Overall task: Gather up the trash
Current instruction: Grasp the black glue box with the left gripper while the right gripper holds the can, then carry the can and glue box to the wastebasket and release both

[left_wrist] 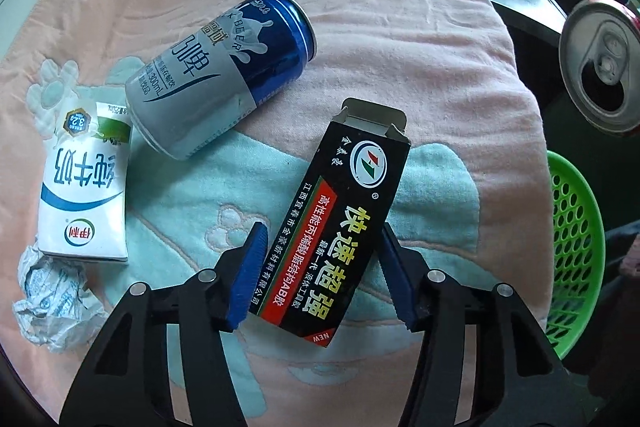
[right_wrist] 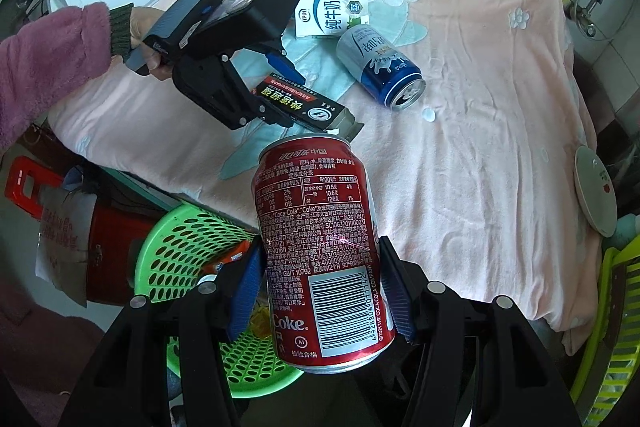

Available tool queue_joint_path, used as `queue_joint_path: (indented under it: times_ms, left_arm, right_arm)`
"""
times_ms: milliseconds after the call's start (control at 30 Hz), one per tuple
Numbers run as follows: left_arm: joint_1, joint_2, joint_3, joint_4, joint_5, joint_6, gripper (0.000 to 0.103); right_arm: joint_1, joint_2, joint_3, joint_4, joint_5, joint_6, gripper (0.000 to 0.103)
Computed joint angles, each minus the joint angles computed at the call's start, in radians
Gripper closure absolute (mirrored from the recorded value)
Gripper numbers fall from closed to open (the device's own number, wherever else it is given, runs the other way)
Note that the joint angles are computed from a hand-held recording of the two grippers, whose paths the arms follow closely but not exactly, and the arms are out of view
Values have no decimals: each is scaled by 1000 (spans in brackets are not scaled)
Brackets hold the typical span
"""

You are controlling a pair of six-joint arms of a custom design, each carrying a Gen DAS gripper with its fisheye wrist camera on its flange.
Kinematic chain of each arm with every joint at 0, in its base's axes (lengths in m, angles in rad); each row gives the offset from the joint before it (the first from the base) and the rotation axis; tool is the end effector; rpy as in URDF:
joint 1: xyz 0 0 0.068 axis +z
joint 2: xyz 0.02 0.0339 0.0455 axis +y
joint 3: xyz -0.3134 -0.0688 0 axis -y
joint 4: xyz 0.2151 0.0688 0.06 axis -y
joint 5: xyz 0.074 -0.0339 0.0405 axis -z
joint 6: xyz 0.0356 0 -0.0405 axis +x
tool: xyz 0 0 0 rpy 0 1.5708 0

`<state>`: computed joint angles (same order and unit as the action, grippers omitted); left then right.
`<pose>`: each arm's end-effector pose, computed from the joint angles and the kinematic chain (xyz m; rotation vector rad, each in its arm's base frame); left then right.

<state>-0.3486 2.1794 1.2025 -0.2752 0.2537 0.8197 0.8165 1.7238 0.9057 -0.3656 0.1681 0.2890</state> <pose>0.3759 -0.1461 0.1229 1.5717 2.2746 -0.2391 0.2096 0.2144 0.2062 -0.6668 2.6417 0.0850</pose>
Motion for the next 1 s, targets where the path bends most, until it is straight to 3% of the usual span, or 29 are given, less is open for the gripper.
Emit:
queue_joint_path:
  times_ms: [100,333,567,667,833,1000]
  left_arm:
    - [7,-34,-50,39,-9,-33,55]
    - [-10,-179,-274,221,-96,-261,57]
    - [-30,-471,-508,309,-203,-530,58]
    - [-37,-644,-601,293,-240,-606,58]
    - [-106,-909,-666,158,-340,-772,58]
    - [-298,-1133,-702,-12,-537,-1008,58]
  right_arm:
    - [15,-16,-15,8,6,9,49]
    - [67,-61,-69,57,4,44,49]
    - [177,-96,-134,105,51,105,49]
    - [225,-109,-168,139,60,142,49]
    - [342,-122,-231,212,99,205,49]
    - [440,-127,-294,284,134,287,49]
